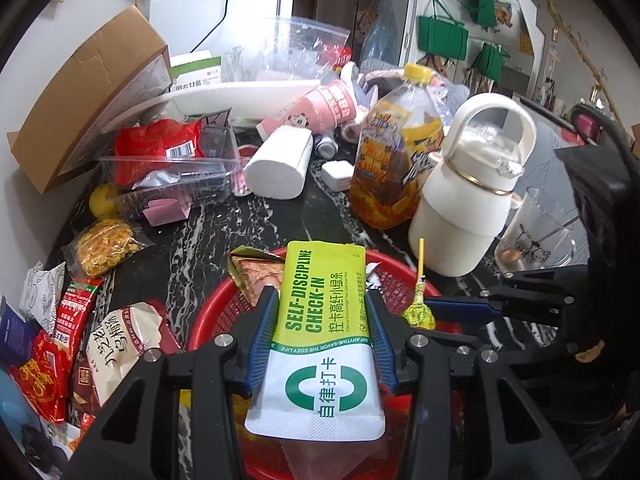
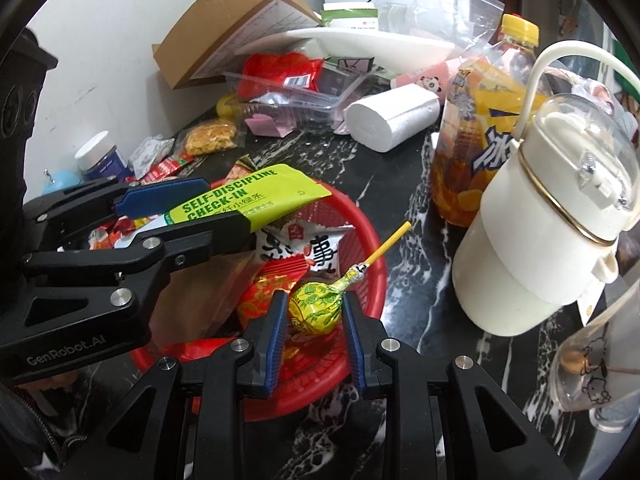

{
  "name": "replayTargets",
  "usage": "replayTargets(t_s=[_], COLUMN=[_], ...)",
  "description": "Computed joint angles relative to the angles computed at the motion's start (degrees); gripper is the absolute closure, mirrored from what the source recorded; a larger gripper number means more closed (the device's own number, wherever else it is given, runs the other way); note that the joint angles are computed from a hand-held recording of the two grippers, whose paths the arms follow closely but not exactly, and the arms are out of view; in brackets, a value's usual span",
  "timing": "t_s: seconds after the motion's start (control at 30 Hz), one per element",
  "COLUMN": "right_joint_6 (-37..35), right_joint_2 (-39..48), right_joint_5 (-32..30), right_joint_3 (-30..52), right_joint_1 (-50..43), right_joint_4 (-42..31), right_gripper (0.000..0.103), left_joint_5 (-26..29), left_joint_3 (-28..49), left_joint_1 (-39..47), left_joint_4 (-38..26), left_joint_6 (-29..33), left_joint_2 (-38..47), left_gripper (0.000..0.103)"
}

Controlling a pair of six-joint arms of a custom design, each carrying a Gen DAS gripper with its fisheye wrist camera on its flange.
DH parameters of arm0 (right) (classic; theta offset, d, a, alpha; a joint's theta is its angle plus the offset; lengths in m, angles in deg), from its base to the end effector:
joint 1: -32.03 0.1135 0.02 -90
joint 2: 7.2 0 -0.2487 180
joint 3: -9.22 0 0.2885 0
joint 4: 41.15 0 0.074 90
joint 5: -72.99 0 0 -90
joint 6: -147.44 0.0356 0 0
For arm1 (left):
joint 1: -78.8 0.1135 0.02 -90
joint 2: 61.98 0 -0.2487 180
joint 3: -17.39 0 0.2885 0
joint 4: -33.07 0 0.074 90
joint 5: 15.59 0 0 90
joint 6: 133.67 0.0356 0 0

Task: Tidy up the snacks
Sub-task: 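Lower both items into the basket and open both grippers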

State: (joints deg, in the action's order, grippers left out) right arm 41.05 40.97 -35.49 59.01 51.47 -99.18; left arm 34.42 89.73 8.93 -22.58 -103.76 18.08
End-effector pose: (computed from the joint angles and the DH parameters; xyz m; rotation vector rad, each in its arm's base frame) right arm 0.1869 0.0779 0.2172 -0.8973 2.3713 0.4322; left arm 0.1276 -0.2816 0.2292 -0.0013 2.3295 -0.1406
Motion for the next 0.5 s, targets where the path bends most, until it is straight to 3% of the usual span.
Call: replayTargets(t_s=[0.37, 0.43, 0.5], right_joint_6=[-0.42, -0.56, -0.86], right_joint_2=[0.66, 0.28, -0.6], right_joint_5=[-0.93, -1.51, -3.38], right_joint_3=[1.09, 1.23, 1.24], right_joint_1=[-0.14, -0.53, -1.38], right_joint_4=[-0.99, -1.72, -2.61], right_gripper=[0.072, 0.056, 0.047], left_joint_5=[3.0, 3.92, 4.26], left_joint_3=[-2.05, -2.37, -2.06], left_joint_1=[1.43, 1.46, 1.26], left_joint_4=[3.8, 5.16, 5.69], left_joint_6=[3.58, 5.07, 6.04], left_joint_2=[-2.55, -3.01, -2.73], left_gripper=[0.059, 0.059, 0.059])
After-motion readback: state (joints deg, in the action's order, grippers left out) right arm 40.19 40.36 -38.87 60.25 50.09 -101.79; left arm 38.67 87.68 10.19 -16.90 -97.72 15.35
